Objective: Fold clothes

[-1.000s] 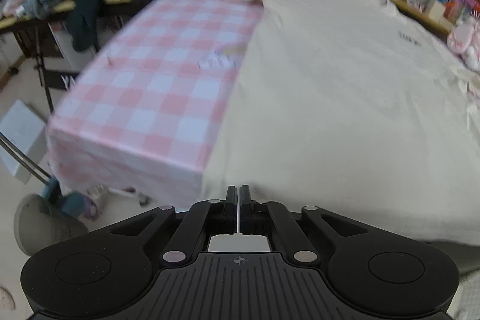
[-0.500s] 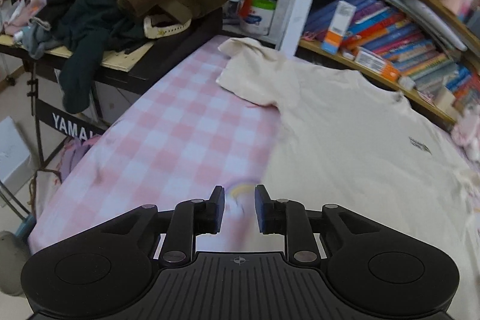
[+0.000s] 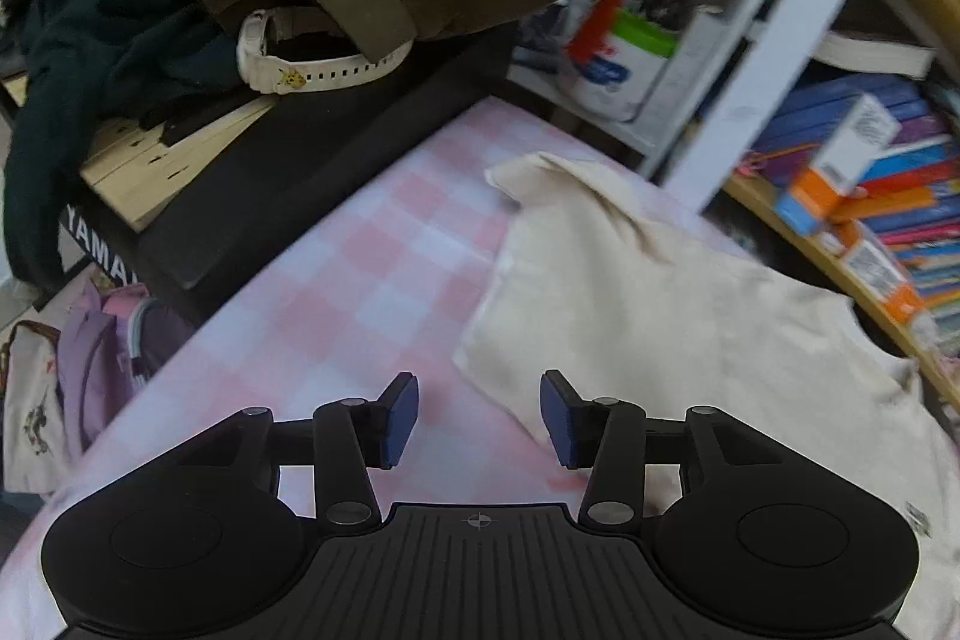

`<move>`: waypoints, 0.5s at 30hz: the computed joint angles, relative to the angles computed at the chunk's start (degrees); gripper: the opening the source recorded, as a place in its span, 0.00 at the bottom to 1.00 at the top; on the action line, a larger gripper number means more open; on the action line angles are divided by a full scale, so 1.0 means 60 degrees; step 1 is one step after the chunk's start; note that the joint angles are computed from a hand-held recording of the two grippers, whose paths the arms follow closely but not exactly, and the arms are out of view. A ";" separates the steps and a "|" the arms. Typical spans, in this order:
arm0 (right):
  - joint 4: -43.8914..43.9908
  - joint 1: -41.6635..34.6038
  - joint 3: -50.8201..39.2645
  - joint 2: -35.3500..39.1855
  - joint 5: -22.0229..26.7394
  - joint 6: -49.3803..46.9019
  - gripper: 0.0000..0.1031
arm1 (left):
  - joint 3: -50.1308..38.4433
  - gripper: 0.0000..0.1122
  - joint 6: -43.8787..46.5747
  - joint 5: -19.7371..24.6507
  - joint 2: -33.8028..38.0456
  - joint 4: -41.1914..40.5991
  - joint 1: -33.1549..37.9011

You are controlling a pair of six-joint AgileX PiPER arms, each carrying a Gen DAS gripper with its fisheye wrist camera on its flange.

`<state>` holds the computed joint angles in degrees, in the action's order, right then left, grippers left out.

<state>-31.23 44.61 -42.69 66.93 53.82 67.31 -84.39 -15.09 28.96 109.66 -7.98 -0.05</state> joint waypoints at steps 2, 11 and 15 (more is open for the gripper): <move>0.0090 -0.0044 -0.0144 0.0187 0.0098 0.0042 0.66 | -0.0146 0.23 0.0244 -0.0122 0.0192 -0.0086 -0.0008; 0.0692 -0.0721 -0.0397 0.0497 -0.0304 -0.0818 0.71 | 0.1808 0.08 0.1801 0.0202 -0.1776 -0.0569 0.0430; 0.0934 -0.1107 -0.0487 0.0653 -0.0570 -0.1456 0.77 | 0.1626 0.21 0.0478 0.0816 -0.1634 0.1142 0.0397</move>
<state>-25.63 37.97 -45.61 70.85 50.39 58.58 -74.64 -12.23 33.86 99.86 -1.13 2.33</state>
